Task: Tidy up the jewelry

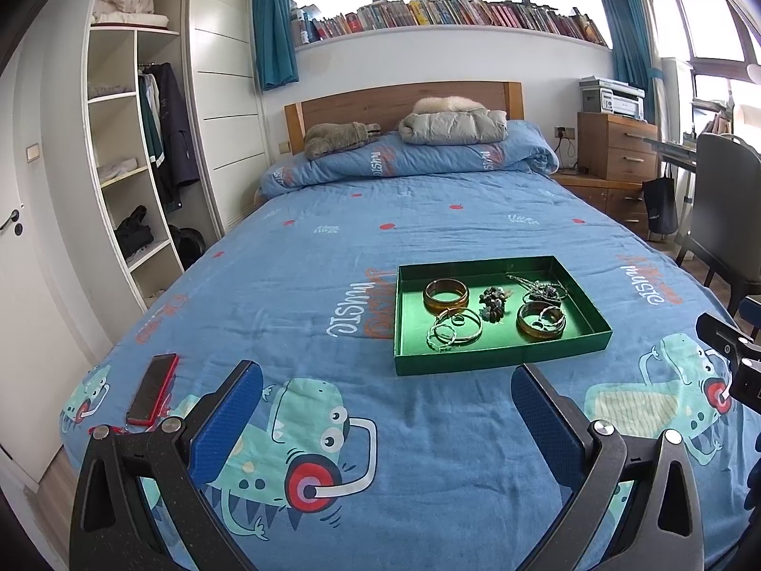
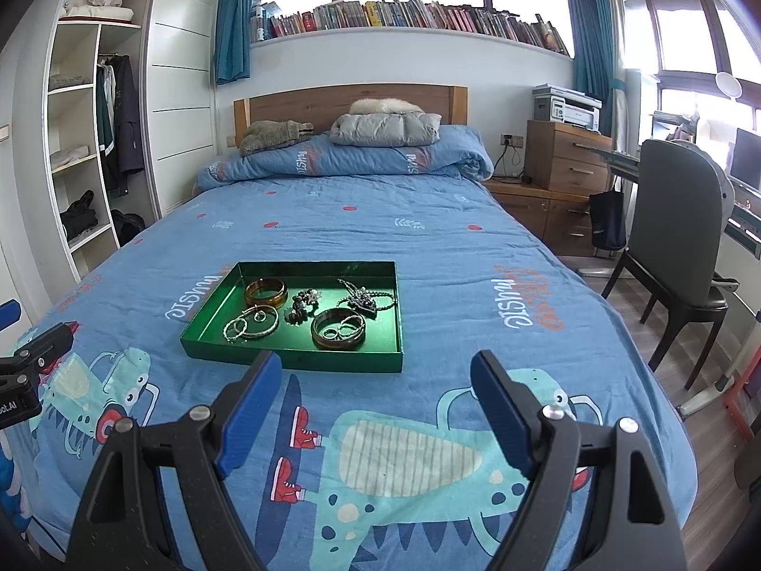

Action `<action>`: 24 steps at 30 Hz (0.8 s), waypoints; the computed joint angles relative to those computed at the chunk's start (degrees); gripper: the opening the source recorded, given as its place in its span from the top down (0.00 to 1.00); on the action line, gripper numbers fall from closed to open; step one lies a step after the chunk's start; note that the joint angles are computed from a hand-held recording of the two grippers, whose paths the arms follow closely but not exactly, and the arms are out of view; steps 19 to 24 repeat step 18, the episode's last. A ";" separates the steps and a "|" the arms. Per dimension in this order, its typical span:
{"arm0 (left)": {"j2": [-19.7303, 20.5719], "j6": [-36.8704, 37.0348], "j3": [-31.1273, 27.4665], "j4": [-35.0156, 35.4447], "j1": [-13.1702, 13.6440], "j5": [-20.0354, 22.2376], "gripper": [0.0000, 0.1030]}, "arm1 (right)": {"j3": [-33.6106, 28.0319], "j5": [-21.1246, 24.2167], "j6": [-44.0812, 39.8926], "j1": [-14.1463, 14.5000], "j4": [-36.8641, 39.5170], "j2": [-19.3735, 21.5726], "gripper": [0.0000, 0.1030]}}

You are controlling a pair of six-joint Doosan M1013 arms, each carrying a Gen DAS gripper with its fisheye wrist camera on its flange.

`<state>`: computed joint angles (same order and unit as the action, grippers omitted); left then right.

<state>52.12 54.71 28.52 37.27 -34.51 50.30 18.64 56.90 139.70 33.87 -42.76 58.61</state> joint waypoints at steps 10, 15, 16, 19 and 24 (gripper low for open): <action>0.84 0.41 -1.38 -0.67 0.06 0.54 0.00 | 0.27 -0.02 0.17 -0.24 0.32 0.13 0.21; 0.88 0.53 -1.50 -0.72 0.05 0.62 0.00 | 0.19 0.05 0.12 -0.24 0.30 0.16 0.21; 0.93 0.52 -1.59 -0.74 0.05 0.67 0.00 | 0.20 0.01 0.13 -0.25 0.30 0.15 0.21; 0.92 0.44 -1.58 -0.74 0.05 0.65 0.00 | 0.15 0.05 0.09 -0.25 0.31 0.18 0.21; 0.92 0.44 -1.58 -0.74 0.05 0.65 0.00 | 0.15 0.05 0.09 -0.25 0.31 0.18 0.21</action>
